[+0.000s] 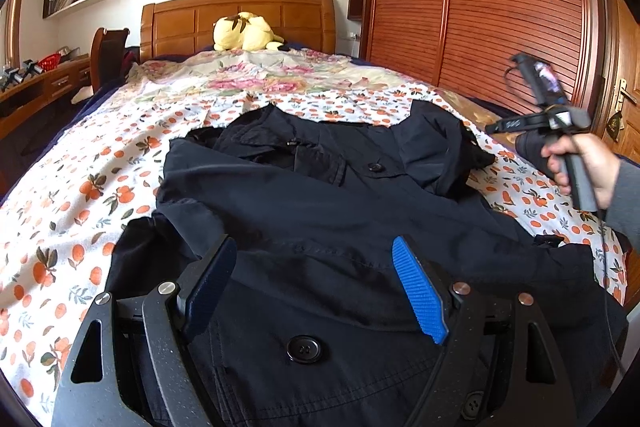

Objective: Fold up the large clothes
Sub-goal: 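Lay the sleeve on the coat and open the right tool, then grasp the side edge of the black coat with the right tool and lift it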

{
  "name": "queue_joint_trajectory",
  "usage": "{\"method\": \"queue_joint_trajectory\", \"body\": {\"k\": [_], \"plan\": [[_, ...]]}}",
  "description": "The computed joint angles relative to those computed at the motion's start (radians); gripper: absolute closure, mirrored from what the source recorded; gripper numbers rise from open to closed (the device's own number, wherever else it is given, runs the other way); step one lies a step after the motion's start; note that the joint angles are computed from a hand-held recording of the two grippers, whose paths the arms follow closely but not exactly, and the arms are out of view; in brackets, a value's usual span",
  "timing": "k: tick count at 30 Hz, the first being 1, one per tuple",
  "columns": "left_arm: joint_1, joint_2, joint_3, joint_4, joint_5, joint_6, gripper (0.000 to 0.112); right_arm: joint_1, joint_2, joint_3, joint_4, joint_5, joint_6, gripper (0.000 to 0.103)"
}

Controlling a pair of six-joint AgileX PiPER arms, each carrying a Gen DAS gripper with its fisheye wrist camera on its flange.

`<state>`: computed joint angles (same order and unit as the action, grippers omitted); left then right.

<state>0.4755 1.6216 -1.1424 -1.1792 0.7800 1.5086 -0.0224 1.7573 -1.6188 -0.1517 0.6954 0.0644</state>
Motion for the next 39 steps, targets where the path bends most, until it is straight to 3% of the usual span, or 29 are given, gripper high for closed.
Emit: {"method": "queue_joint_trajectory", "body": {"k": [8, 13, 16, 17, 18, 19, 22, 28, 33, 39], "plan": [[-0.003, -0.017, 0.033, -0.07, -0.055, 0.102, 0.031, -0.024, 0.164, -0.188, 0.1, 0.119, 0.007, 0.045], [0.0, -0.012, 0.025, -0.046, -0.042, 0.08, 0.031, 0.02, 0.254, -0.29, 0.018, 0.232, 0.048, 0.043], [0.003, -0.006, 0.017, -0.038, -0.033, 0.067, 0.031, 0.037, 0.251, -0.267, -0.016, 0.213, 0.045, 0.043], [0.003, -0.006, 0.018, -0.04, -0.032, 0.067, 0.031, 0.04, 0.244, -0.253, -0.022, 0.199, 0.034, 0.045], [0.006, -0.004, 0.014, -0.036, -0.024, 0.061, 0.031, 0.045, 0.233, -0.238, -0.014, 0.189, 0.008, 0.059], [0.007, -0.005, 0.015, -0.033, -0.021, 0.057, 0.031, 0.049, 0.225, -0.226, -0.002, 0.187, -0.025, 0.081], [0.017, -0.009, 0.011, -0.021, -0.01, 0.048, 0.031, 0.077, 0.153, -0.128, -0.036, 0.141, -0.051, 0.094], [0.062, -0.027, 0.001, 0.003, 0.059, 0.029, 0.031, 0.099, -0.121, 0.128, 0.024, -0.043, -0.113, 0.095], [0.113, -0.057, 0.017, -0.018, 0.103, 0.078, 0.031, 0.167, -0.316, 0.236, 0.019, -0.07, -0.121, 0.095], [0.179, -0.061, 0.004, -0.023, 0.149, 0.098, 0.031, 0.329, -0.542, 0.318, -0.056, -0.025, -0.054, 0.095]]}}
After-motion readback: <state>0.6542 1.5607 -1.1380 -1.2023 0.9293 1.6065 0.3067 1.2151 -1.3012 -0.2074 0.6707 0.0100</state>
